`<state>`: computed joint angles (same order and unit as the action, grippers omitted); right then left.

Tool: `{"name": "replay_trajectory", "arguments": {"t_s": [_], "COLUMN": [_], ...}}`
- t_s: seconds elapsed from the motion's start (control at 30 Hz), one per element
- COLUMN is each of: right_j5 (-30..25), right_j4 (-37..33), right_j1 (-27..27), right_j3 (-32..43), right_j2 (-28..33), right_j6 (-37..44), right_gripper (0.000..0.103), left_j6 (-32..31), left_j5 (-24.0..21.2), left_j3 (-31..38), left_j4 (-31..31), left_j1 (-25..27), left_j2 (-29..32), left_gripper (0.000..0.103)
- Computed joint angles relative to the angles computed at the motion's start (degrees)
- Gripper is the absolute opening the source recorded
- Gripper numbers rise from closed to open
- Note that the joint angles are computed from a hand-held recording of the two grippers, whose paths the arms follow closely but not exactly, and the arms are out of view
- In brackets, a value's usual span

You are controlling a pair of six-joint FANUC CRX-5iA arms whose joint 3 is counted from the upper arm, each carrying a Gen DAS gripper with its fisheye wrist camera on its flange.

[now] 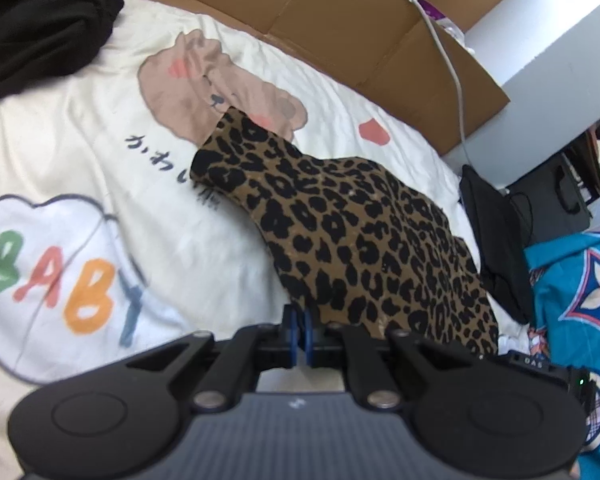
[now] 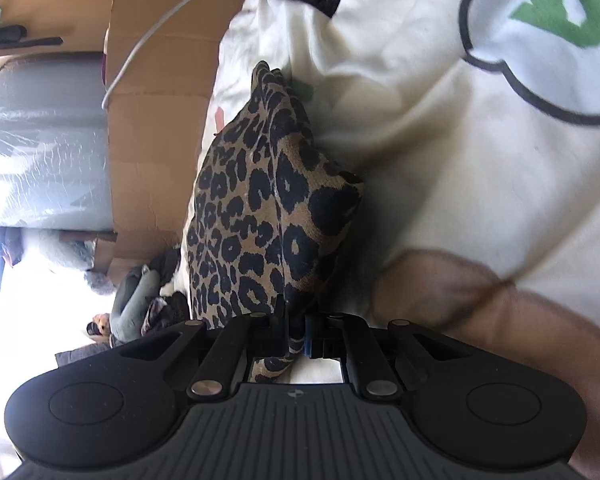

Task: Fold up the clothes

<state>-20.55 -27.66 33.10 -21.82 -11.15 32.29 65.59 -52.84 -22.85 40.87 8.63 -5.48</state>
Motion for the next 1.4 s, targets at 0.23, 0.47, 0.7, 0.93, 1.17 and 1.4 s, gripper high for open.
{"name": "replay_trajectory", "arguments": {"t_s": [0.23, 0.47, 0.7, 0.93, 1.17, 1.4], "right_j5": [-2.5, -4.28, -3.2, -1.26, -0.75, -1.0], "right_j4": [2.76, 4.25, 10.48, 22.21, 28.91, 33.77], "right_j1": [1.83, 2.19, 2.54, 4.14, 4.0, 3.53], "right_j3": [-1.47, -2.49, -4.37, -7.43, -8.53, -8.43], "right_j2": [-2.43, -4.44, -6.44, -7.42, -7.78, -7.29], "right_j6": [0.28, 1.66, -3.37, -12.84, -17.44, -19.84], "right_gripper": [0.005, 0.005, 0.005, 0.005, 0.005, 0.005], "left_j6": [6.36, 13.18, 18.0, 29.79, 35.09, 39.13], "left_j5": [-1.11, -4.6, -7.71, -7.53, -7.94, -6.01], "left_j3": [-0.83, -0.44, -1.14, -2.63, -3.1, -5.39], "left_j4": [-4.82, -10.11, -10.77, -11.92, -12.1, -10.92], "left_j1": [-0.43, -0.93, -2.75, -5.3, -7.5, -9.08], "left_j2": [-3.43, -5.77, -8.2, -9.77, -9.55, -10.91], "left_gripper": [0.004, 0.003, 0.003, 0.003, 0.003, 0.003]}}
